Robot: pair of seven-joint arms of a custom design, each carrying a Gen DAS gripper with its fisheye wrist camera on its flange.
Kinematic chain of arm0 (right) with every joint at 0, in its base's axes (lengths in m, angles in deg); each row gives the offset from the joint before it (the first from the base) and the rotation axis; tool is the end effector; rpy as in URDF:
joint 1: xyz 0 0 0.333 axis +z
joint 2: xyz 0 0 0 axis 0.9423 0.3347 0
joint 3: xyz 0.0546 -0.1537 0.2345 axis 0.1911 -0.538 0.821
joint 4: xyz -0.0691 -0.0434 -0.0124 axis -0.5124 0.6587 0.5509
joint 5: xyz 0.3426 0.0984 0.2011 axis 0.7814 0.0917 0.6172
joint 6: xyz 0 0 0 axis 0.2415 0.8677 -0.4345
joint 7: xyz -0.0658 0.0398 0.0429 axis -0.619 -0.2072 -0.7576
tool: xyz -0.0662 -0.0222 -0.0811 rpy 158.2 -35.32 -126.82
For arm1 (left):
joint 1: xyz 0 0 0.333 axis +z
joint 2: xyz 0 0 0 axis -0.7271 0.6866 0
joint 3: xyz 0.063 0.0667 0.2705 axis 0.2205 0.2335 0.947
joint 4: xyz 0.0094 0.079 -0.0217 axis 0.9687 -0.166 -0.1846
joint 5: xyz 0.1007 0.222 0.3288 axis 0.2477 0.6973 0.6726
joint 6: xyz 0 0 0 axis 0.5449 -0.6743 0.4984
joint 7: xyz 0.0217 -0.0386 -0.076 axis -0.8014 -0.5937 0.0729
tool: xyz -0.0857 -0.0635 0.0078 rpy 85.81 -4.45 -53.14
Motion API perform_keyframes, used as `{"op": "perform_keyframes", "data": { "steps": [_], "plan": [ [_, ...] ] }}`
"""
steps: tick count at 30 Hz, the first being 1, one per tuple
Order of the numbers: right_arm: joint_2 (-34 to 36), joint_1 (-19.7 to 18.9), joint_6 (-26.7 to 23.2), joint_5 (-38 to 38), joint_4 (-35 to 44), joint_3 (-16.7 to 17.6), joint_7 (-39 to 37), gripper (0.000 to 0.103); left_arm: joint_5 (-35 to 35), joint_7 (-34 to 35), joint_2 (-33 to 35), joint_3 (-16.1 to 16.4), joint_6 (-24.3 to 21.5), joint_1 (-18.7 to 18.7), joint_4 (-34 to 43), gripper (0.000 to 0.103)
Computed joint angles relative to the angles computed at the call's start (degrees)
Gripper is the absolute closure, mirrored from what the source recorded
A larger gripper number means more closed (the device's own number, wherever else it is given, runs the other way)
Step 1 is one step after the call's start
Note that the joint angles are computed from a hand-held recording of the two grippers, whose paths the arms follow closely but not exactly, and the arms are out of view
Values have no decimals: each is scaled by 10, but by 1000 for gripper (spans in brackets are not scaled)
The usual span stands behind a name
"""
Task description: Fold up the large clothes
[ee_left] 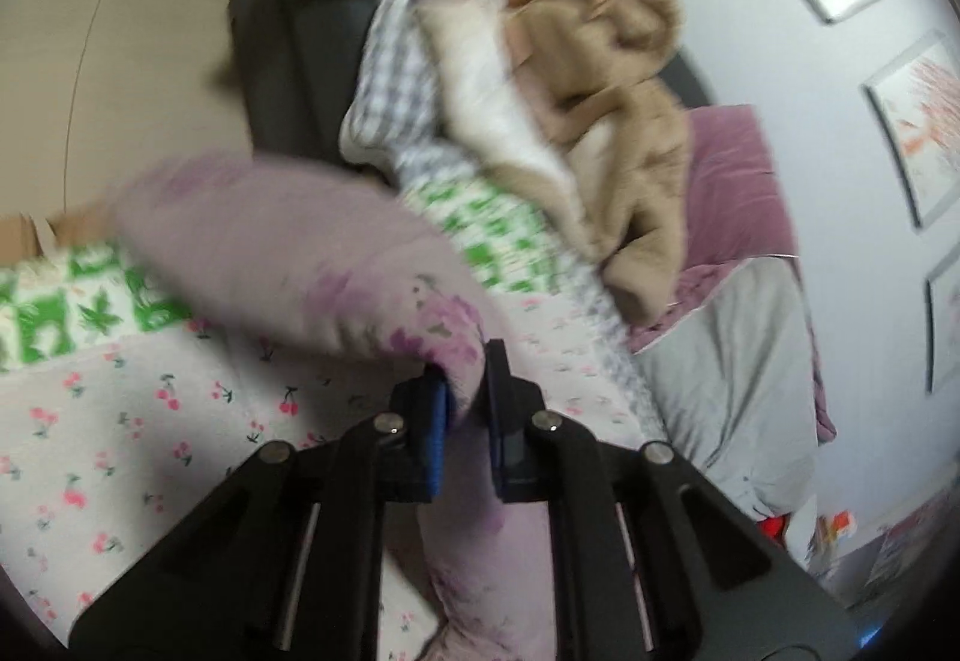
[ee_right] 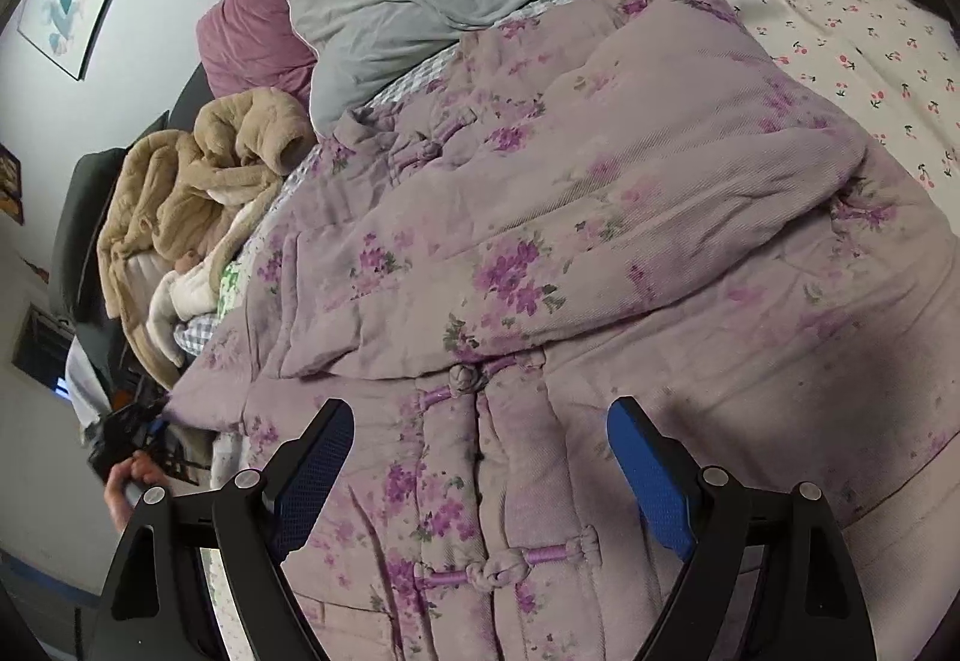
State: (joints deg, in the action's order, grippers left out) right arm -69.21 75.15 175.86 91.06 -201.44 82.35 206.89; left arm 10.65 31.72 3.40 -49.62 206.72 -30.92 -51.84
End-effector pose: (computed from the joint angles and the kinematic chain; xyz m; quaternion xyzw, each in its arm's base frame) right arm 0.4360 0.0865 0.5148 -0.3478 0.8465 -0.0685 0.3972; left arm 0.7243 0.0647 0.5269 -0.7543 0.4316 -0.4934 0.0373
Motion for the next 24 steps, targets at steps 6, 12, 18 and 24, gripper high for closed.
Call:
{"op": "perform_keyframes", "data": {
  "steps": [6, 12, 18, 24],
  "plan": [
    [-4, 19, 23, 26, -10, -17, -15, 15, -149, 100, -91, -12, -11, 24, -126, 86],
    [-20, 21, 31, 45, -24, -25, -24, 15, -211, 56, -70, 41, -131, 32, -158, 45],
    [-20, 32, 44, 65, -25, -33, -45, 15, -292, 21, -59, 71, -117, 30, -188, 36],
    [-15, 38, 49, 79, -22, -34, -57, 15, -263, -31, -39, 66, -83, 18, -168, 39]
  ]
}}
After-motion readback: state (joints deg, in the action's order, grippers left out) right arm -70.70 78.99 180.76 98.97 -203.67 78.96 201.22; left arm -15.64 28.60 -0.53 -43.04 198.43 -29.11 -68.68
